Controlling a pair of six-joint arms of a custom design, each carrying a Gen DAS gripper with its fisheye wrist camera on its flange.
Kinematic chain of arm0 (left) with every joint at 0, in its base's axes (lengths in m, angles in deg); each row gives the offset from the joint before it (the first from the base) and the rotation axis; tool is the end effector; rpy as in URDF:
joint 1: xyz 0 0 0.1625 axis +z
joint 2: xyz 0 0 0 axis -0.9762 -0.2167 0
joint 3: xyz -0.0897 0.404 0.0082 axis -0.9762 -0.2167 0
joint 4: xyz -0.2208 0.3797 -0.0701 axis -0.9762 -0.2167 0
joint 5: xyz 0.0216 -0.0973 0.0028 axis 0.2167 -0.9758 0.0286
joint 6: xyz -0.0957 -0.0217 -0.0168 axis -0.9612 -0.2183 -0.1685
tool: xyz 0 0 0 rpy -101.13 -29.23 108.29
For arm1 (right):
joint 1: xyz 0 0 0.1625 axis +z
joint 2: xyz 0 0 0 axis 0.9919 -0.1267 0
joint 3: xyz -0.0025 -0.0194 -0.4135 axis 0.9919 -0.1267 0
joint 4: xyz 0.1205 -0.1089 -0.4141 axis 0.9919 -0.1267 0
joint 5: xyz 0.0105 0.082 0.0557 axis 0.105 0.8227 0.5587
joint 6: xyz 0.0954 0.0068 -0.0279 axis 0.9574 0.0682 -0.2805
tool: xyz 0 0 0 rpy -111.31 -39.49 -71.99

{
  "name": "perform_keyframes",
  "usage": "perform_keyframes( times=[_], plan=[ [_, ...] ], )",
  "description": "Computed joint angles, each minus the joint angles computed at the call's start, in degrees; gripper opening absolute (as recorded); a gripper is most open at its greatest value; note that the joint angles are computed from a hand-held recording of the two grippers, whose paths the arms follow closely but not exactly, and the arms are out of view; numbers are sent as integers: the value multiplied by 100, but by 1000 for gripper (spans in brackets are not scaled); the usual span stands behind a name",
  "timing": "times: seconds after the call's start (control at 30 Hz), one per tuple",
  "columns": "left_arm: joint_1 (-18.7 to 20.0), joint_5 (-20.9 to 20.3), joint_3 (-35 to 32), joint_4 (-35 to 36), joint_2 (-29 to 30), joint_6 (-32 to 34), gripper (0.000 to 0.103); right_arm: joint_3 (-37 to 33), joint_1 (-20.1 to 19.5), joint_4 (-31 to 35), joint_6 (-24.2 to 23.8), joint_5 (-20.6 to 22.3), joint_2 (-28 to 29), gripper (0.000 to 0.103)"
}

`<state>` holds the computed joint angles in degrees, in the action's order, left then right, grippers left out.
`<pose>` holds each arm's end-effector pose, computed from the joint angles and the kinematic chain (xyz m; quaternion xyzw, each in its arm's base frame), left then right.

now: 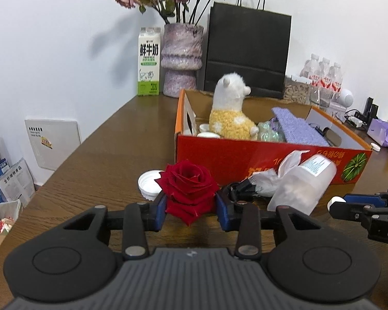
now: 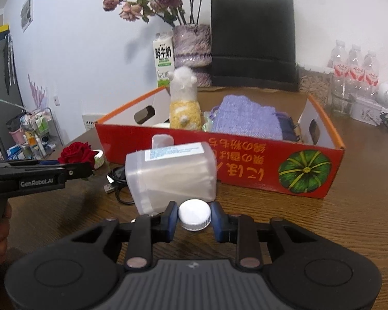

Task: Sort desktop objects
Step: 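Grasp the red rose with the left tool while the right tool grasps a white bottle cap, then carry the rose and bottle cap into the box and open both tools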

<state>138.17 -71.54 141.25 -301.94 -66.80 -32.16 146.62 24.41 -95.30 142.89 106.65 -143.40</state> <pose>-0.0056 -0.3782 0.1345 0.3342 0.8338 -0.3833 0.2147 0.1639 -0.2797 -0.0395 0.1511 -0.8304 0.4437 0.3011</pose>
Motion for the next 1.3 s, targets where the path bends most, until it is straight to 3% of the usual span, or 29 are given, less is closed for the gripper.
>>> perform_keyframes(
  times=[0.37, 0.67, 0.87, 1.07, 1.3],
  plan=[
    [-633, 58, 237, -367, -278, -42, 39, 362, 314, -522, -443, 150, -667, 27],
    [-967, -46, -219, -657, 297, -45, 39, 168, 279, -602, -840, 20, -1016, 27],
    [-863, -109, -827, -697, 901, -19, 39, -135, -45, -449, -1025, -256, -1115, 27],
    [-604, -145, -1494, -1137, 1821, 141, 39, -262, -663, -393, -888, -656, -980, 27],
    [-355, -107, -1632, -805, 1954, 317, 39, -254, -1122, -268, -684, -884, -931, 27]
  ],
)
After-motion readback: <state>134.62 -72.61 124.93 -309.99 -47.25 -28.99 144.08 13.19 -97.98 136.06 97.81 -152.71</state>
